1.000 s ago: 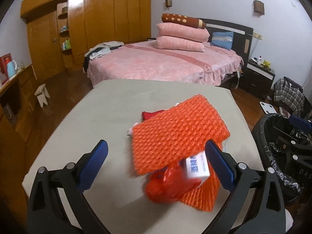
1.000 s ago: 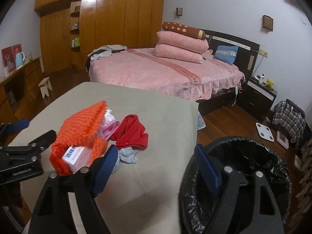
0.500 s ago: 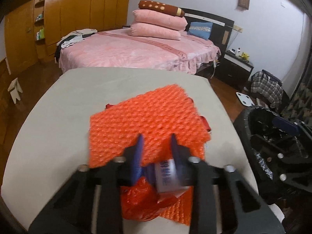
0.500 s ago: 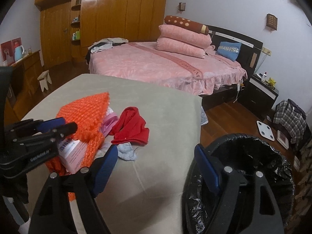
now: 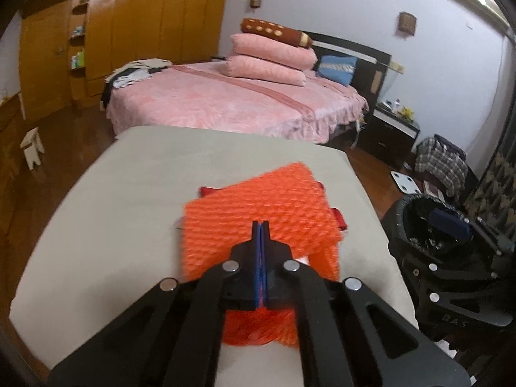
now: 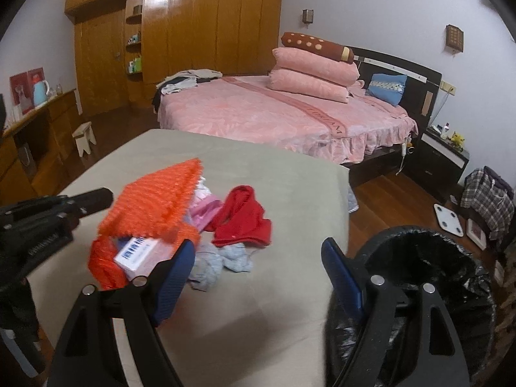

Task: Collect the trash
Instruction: 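Grasp the orange foam mesh sheets with the left gripper while the right tool approaches, then grasp an orange foam mesh sheet with the right gripper while the left holds its sheet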

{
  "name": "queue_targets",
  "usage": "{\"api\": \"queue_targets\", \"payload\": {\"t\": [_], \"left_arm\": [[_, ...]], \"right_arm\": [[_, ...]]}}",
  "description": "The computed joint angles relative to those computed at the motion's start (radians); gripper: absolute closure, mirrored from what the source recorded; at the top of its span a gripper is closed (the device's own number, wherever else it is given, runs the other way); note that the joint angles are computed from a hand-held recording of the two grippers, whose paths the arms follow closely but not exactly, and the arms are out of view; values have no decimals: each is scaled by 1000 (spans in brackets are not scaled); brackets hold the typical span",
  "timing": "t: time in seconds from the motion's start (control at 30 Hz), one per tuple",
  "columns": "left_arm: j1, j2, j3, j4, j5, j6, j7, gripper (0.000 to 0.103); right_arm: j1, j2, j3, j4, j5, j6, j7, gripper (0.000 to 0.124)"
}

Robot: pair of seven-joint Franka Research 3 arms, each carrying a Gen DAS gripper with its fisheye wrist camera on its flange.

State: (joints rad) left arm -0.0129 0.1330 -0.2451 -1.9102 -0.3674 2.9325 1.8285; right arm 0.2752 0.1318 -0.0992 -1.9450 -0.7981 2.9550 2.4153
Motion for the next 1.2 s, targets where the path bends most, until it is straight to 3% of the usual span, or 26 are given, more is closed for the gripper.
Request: {"api": "queue_targets", "payload": {"t": [0.17,0.3,0.33,0.4,0.43,0.6,0.67,0.73,0.83,0.9,1.03,1.07,1.2], "left_arm": [[7,-36,36,-44,27,-15,-38,103],[12,-31,36,-39,-6,-46,4,101],[13,-22,32,-24,-21,-57,20,97],[13,-8,25,-4,-45,-70,40,61],[10,0,21,3,-50,-64,42,54],[-4,89,-3,106,-18,-82,43,34],[-6,149,-11,183,18,-146,16,32],[1,194,-26,233,35,-190,9,33],[34,222,-66,259,-2,-211,46,50],[43,226,-81,264,-15,-208,67,69],[51,208,-87,233,-28,-175,90,82],[51,203,-88,226,-30,-162,95,91],[71,162,-100,192,-75,-124,119,93]], "right_arm": [[14,27,19,5,68,0,-64,46],[46,43,-5,19,58,-13,-51,48],[52,46,-15,25,45,-19,-40,48],[59,47,-27,31,20,-29,-19,48],[59,46,-33,32,6,-34,-5,48],[34,44,-40,38,-17,-58,26,48],[25,43,-40,38,-29,-64,36,48],[16,42,-36,35,-29,-65,38,48],[7,44,-32,32,-27,-63,36,48],[4,47,-29,32,-22,-57,28,48],[6,52,-24,31,3,-43,7,48],[11,51,-27,31,1,-42,9,48],[24,44,-32,30,-21,-34,24,48]]}}
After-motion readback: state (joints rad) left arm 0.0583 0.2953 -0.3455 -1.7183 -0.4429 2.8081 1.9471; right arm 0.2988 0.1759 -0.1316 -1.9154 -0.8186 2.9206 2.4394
